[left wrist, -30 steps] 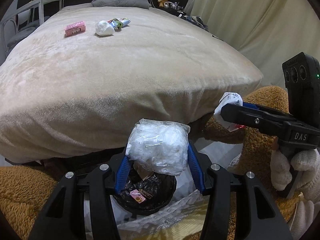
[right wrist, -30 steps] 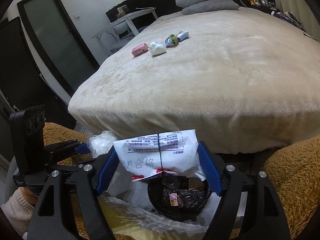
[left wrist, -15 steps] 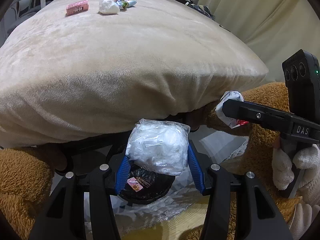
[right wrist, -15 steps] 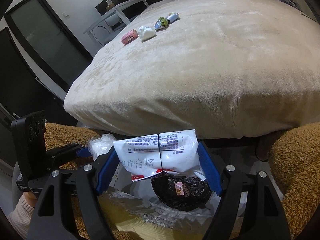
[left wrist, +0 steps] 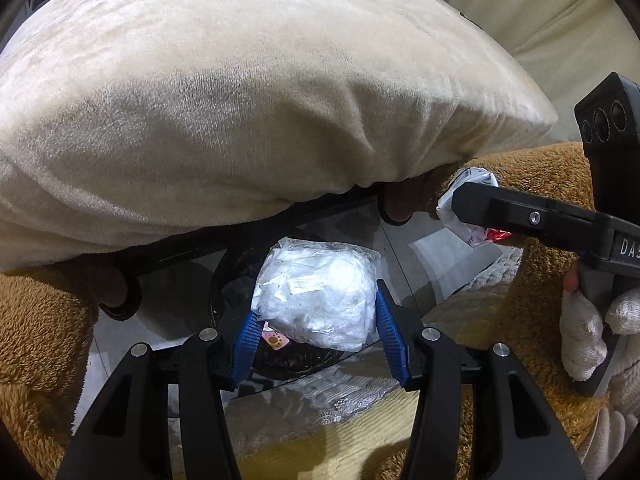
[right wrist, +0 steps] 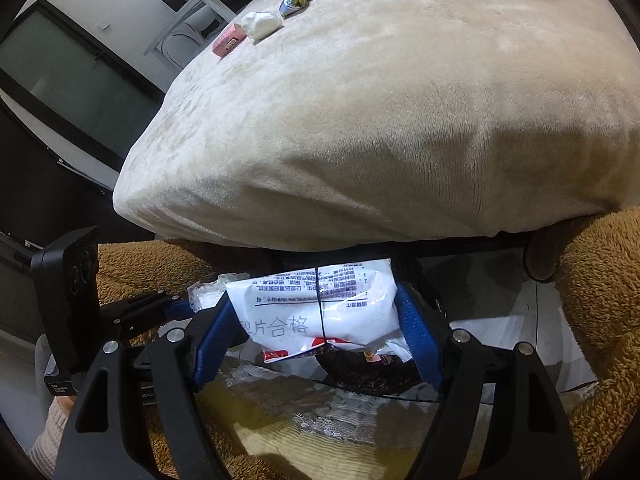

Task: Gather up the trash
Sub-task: 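Open both tools to drop the tissue bundle and packet into the bin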

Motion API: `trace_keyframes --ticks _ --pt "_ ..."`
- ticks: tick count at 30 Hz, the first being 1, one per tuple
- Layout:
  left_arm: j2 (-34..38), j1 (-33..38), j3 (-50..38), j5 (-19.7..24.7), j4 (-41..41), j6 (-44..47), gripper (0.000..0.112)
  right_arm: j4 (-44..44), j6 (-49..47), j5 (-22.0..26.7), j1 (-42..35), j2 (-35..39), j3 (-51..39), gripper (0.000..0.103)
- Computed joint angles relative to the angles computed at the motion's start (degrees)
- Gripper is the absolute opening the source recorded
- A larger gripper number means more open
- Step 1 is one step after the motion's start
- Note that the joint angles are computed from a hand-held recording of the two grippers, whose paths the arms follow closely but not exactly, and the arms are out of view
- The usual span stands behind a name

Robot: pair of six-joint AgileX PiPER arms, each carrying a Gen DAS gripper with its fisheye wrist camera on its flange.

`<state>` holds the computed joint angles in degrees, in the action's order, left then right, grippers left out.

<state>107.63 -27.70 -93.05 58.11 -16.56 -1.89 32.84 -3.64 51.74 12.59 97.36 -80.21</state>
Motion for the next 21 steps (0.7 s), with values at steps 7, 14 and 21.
trace_keyframes --ticks 7,14,21 --pt "1.8 0.2 -1.4 2.6 -0.6 0.6 0.053 -0.1 1.2 1.8 0.3 2.0 -1.2 0.076" --pt "3.0 0.1 -2.9 4.8 0.0 1.0 0.07 1.2 2.0 3.2 0.3 3.8 -2.7 0.084" --pt "1.9 0.7 -1.8 3.9 0.3 0.4 0.079 1.6 1.9 2.7 0.3 3.8 -2.6 0.089"
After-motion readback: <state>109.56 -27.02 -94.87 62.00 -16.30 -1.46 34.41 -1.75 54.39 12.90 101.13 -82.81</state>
